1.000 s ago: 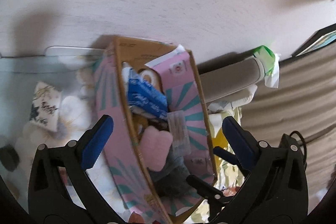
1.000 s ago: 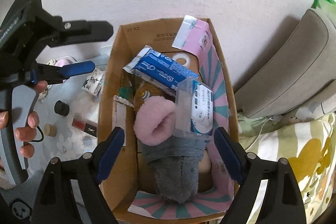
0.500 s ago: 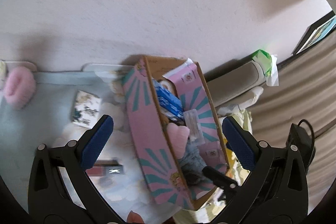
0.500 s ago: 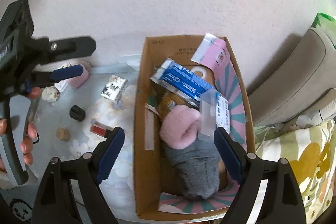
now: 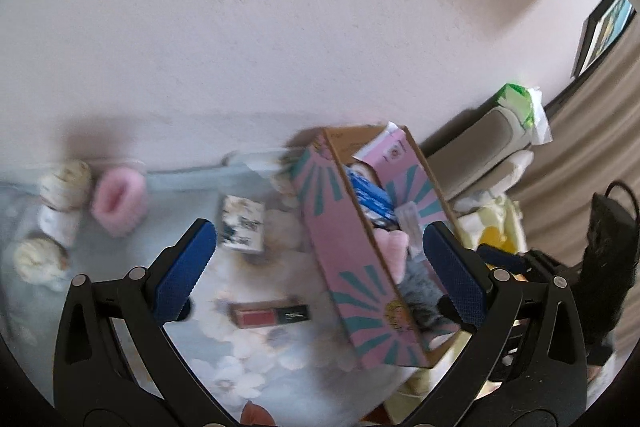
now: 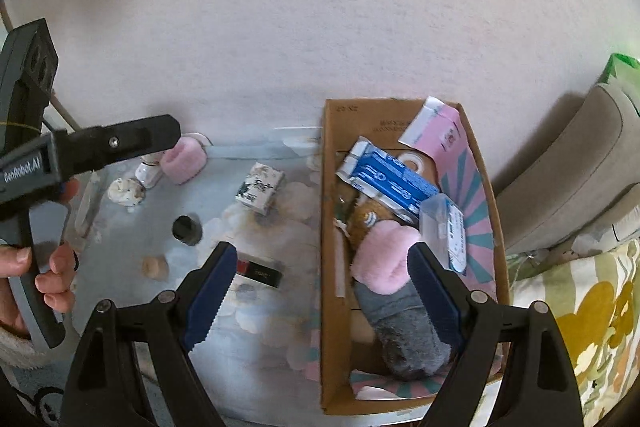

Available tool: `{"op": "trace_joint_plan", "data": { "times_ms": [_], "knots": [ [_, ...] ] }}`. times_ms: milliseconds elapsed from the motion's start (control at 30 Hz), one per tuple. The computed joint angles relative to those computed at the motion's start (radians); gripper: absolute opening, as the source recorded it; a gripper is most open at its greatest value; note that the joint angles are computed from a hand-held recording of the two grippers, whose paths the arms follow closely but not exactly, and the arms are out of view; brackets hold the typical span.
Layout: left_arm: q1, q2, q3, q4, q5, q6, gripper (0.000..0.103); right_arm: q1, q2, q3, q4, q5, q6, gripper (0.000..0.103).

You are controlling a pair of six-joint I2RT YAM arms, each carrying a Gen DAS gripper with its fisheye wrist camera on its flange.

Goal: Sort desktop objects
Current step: 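Withdraw both grippers from the box, then grasp the black jar with the right gripper while the left grasps the rolled cream sock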

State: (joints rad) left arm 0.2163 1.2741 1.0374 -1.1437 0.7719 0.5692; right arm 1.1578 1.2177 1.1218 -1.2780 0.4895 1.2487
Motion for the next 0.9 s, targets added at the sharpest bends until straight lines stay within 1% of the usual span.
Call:
{"op": "trace_joint_plan", "data": {
  "times_ms": [133,233,400,500,700,800,900],
  "knots": [
    [0.064,-0.004,0.025,-0.030,-0.005,0.080,0.103,0.030,0.043,0.044,0.000,0.033,-0.003,0.085],
    [0.121,0.002,0.039,-0.034,-0.010,0.121,0.103,0.037,0.072,0.071,0.012,0.047,-0.023,0.085],
    [0.212,0.050,0.082,-0.077,-0.006,0.191,0.103,0.036,0.116,0.099,0.034,0.057,-0.061,0.085],
    [0.266,0.084,0.110,-0.099,-0.013,0.227,0.103,0.033,0.127,0.098,0.071,0.054,-0.082,0.085],
    [0.370,0.158,0.154,-0.104,-0.020,0.267,0.103,0.024,0.173,0.115,0.148,0.039,-0.143,0.085],
    [0.418,0.222,0.193,-0.135,-0.010,0.295,0.103,0.025,0.196,0.129,0.170,0.040,-0.167,0.085],
    [0.451,0.243,0.206,-0.114,-0.021,0.290,0.103,0.018,0.205,0.127,0.201,0.034,-0.188,0.085]
  ]
}}
